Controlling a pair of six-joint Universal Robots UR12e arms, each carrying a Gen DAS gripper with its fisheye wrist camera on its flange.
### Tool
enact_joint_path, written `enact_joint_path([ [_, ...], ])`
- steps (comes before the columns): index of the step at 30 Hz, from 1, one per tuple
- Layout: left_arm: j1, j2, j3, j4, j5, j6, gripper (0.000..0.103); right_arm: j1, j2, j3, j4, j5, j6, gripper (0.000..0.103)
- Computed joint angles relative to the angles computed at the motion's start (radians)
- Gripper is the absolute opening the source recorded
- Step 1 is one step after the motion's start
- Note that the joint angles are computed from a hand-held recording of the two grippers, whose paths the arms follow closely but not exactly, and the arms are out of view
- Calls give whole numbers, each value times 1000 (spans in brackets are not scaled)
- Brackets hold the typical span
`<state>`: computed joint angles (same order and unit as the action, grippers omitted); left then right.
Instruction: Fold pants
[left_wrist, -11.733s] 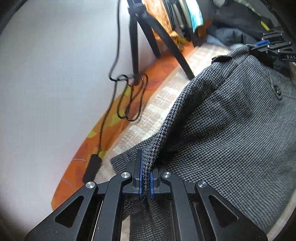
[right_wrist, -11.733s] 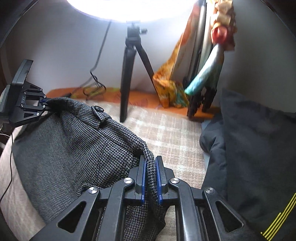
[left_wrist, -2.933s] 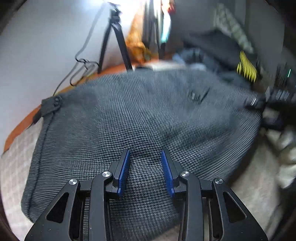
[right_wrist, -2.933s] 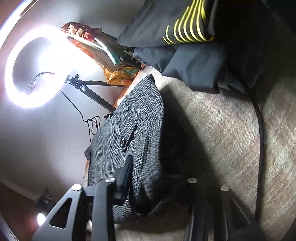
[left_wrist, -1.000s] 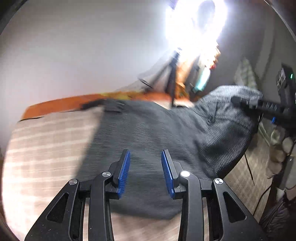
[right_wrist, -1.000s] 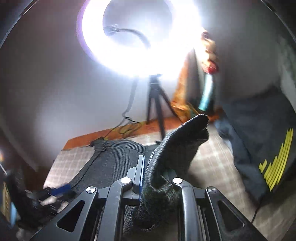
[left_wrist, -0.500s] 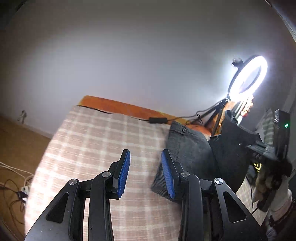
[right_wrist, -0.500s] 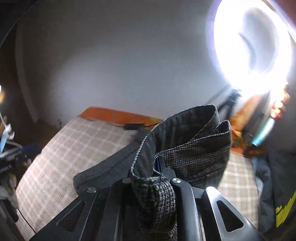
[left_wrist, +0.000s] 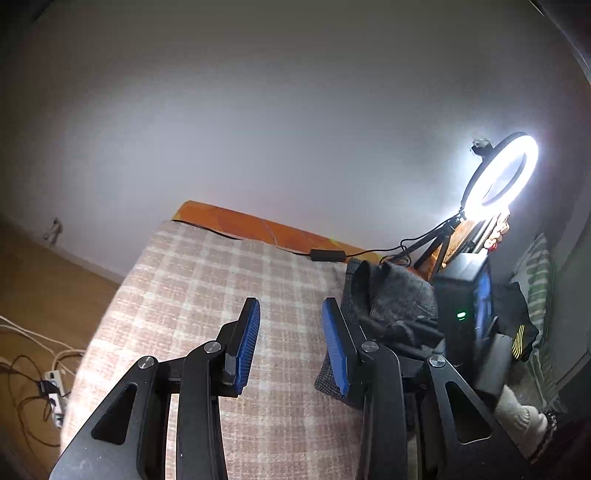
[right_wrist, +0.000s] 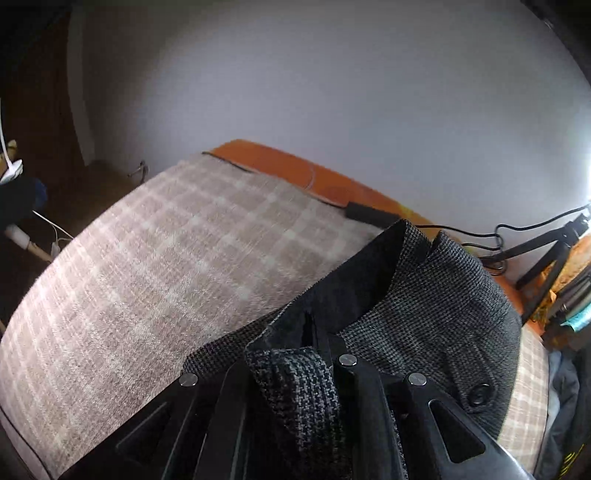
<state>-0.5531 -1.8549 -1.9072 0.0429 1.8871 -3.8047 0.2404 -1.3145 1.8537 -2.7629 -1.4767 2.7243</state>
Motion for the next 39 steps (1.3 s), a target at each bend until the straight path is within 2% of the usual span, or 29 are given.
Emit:
enact_joint_path([
  [7,-1,0,0,-4,13,0,33,10,21,-15,24,11,0,7],
  [10,-1,1,0,-8,14,-3,33,-2,17,-17,51,64,-14,18],
  [11,-2,1,1,-9,17,-3,33,-18,11,-18,75,122,-8,29],
  [13,-2,2,1,-9,19,-6,33,-64,-9,-14,124,299,17,40],
  [17,-6,3,2,-13,27,-4,33,-135,-54,11,157,532,44,50],
  [20,-9,-1,7,-10,3,1,33,-207,-92,40,182,717,49,51],
  [21,-9,-4,12,-9,-13,7,33,-226,-104,51,174,751,53,51],
  [24,-18,-28,45,-18,-64,47,33,-276,-128,80,104,734,86,53],
  [26,-29,-51,84,-38,-90,90,33,-303,-133,90,69,693,105,53],
  [29,-46,-90,153,-86,-129,167,33,-336,-123,84,67,647,140,51],
  [32,-57,-130,217,-149,-179,241,33,-348,-103,75,52,613,154,51],
  [35,-67,-156,266,-234,-161,298,33,-341,-83,59,42,560,137,51],
  [37,-66,-162,283,-287,-135,295,33,-340,-71,45,61,546,110,51],
  [39,-60,-162,281,-303,-122,267,34,-333,-60,31,77,530,80,51],
])
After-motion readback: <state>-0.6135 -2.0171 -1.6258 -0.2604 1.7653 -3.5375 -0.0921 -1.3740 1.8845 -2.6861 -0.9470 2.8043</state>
